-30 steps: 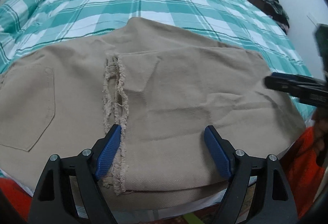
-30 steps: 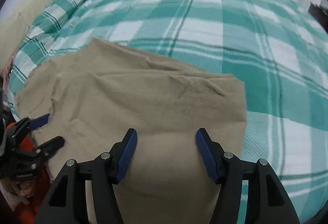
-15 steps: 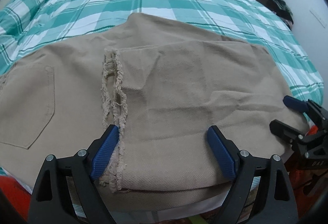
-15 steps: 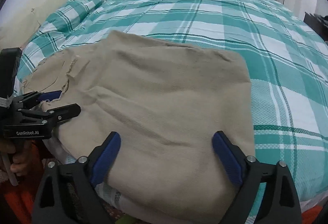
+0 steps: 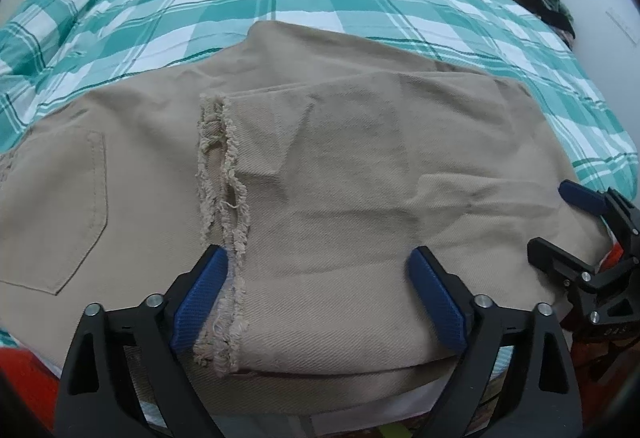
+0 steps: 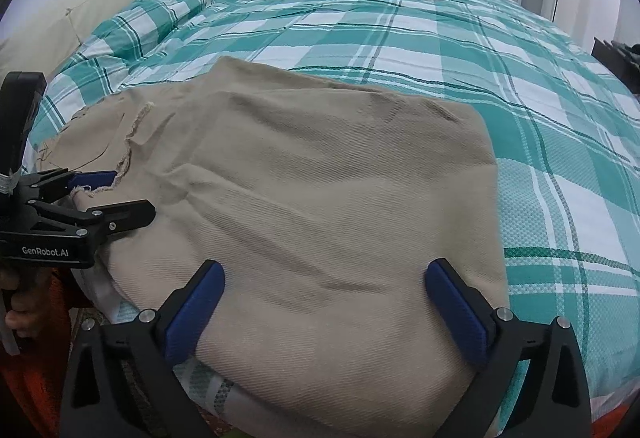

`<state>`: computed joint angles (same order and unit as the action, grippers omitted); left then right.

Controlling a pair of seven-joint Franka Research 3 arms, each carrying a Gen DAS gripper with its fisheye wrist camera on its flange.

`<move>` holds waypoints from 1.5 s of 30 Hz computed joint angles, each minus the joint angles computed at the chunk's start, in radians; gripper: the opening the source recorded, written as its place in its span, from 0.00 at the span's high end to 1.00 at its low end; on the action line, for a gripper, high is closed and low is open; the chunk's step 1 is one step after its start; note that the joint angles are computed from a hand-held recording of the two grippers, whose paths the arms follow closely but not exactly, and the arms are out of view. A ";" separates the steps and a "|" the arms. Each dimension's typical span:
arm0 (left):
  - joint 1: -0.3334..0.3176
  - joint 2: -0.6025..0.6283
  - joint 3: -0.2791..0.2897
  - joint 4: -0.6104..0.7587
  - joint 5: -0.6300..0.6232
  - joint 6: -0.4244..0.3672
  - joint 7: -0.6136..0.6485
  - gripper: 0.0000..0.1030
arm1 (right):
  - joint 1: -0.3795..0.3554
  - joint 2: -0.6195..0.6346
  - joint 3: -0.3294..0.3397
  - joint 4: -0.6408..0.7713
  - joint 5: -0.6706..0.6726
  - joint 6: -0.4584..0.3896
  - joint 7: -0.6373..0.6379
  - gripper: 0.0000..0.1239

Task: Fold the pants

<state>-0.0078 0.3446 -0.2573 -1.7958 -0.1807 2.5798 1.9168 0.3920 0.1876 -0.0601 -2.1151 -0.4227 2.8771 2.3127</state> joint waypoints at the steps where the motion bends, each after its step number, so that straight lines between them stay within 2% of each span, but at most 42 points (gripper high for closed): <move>1: 0.003 0.005 -0.001 0.006 -0.005 -0.007 0.000 0.06 | 0.001 0.002 -0.001 0.001 -0.002 0.000 0.001 0.19; 18: 0.002 0.008 0.000 0.012 -0.002 -0.013 -0.005 0.04 | 0.006 0.006 -0.004 0.009 -0.011 -0.005 0.008 0.17; 22: 0.004 0.002 0.007 0.033 0.004 -0.069 -0.013 0.05 | 0.006 0.006 -0.004 0.009 -0.012 -0.006 0.010 0.17; 25: 0.040 -0.034 0.009 0.032 -0.056 -0.127 0.009 0.06 | 0.006 0.006 -0.002 0.009 -0.006 -0.004 0.008 0.17; 28: 0.080 -0.057 0.034 0.052 -0.135 -0.168 -0.005 0.06 | 0.001 0.007 0.002 0.009 0.009 -0.003 -0.007 0.17; 32: 0.178 -0.043 0.070 0.132 -0.325 -0.259 -0.068 0.06 | 0.004 0.008 0.000 0.010 0.011 -0.005 -0.009 0.17; 39: 0.364 -0.013 0.130 0.161 -0.648 -0.311 -0.226 0.08 | 0.005 0.008 -0.002 0.011 0.014 -0.005 -0.012 0.17; 42: 0.395 0.013 0.135 0.161 -0.685 -0.330 -0.273 0.15 | 0.007 0.009 -0.003 0.013 0.013 -0.007 -0.009 0.17; 45: 0.377 0.026 0.136 0.159 -0.620 -0.307 -0.291 0.27 | 0.007 0.010 -0.003 0.014 0.012 -0.008 -0.008 0.17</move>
